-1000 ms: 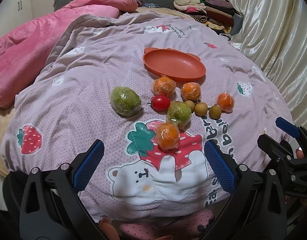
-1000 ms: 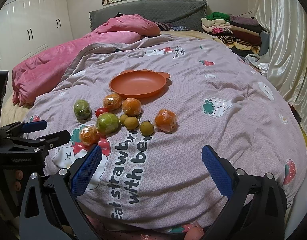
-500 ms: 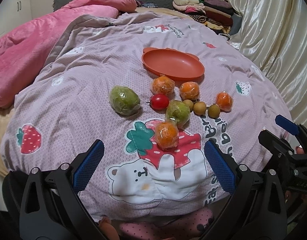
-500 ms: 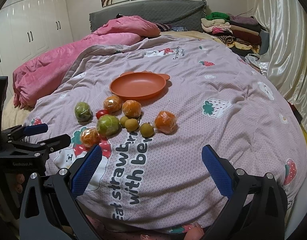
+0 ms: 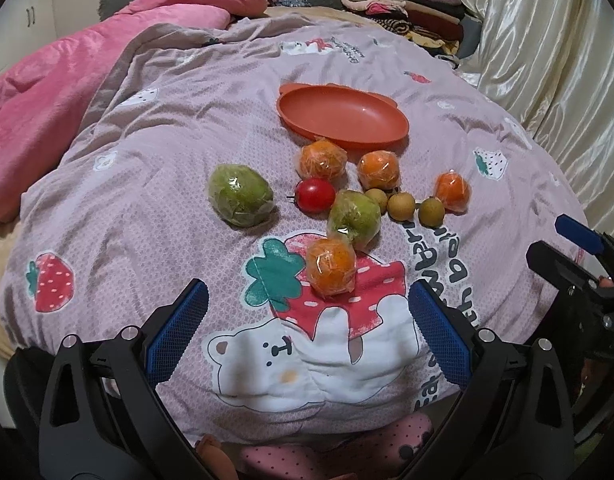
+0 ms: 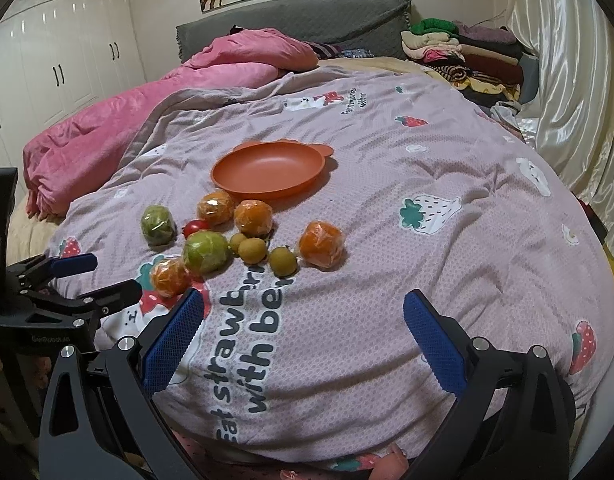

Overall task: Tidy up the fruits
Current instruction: 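Reach the left gripper to the wrapped orange and close on it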

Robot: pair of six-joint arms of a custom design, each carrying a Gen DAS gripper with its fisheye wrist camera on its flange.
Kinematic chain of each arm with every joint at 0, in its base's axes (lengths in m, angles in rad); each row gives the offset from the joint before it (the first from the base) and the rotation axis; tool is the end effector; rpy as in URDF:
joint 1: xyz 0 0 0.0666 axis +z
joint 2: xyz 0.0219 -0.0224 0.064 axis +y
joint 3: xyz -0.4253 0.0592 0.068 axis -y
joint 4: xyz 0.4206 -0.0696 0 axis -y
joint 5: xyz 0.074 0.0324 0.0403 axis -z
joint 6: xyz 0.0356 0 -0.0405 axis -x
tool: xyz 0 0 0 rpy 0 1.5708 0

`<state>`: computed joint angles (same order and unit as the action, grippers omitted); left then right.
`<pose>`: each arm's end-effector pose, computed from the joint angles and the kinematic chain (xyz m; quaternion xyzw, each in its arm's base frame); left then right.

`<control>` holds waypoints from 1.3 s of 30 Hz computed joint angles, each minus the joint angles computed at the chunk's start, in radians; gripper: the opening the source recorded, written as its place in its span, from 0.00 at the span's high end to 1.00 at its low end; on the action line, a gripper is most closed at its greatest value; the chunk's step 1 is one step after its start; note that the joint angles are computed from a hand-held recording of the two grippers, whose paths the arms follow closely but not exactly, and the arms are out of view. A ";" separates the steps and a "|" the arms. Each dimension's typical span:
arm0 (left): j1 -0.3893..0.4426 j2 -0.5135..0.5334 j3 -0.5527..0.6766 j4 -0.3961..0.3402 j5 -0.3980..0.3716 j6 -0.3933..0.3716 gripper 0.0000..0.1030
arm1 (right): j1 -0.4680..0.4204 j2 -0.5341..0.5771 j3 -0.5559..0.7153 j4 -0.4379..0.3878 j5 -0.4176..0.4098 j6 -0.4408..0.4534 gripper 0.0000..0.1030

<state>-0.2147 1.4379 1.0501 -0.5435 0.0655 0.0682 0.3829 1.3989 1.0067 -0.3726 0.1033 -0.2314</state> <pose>0.4757 -0.1065 0.3141 0.0797 0.9455 -0.0751 0.3066 0.4501 0.1769 0.3246 -0.0493 0.9176 0.0731 0.3877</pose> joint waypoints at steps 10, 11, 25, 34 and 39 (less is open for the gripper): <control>-0.010 0.040 0.028 -0.013 -0.018 -0.007 0.08 | -0.041 0.028 0.013 0.016 -0.038 0.037 0.04; -0.011 0.048 0.034 -0.015 -0.018 -0.009 0.08 | -0.046 0.037 0.020 0.012 -0.044 0.042 0.04; -0.007 0.114 0.072 -0.041 0.080 -0.045 0.08 | -0.086 0.168 0.125 -0.054 -0.092 0.123 0.04; -0.005 0.145 0.099 -0.051 0.079 -0.046 0.35 | -0.103 0.203 0.153 -0.056 -0.122 0.145 0.04; -0.005 0.159 0.106 -0.059 0.081 -0.058 0.55 | -0.105 0.217 0.164 -0.055 -0.132 0.163 0.04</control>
<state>-0.2194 1.5972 1.1561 -0.6026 0.1466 0.0099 0.2776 1.6156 1.1704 -0.4276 -0.0283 -0.0686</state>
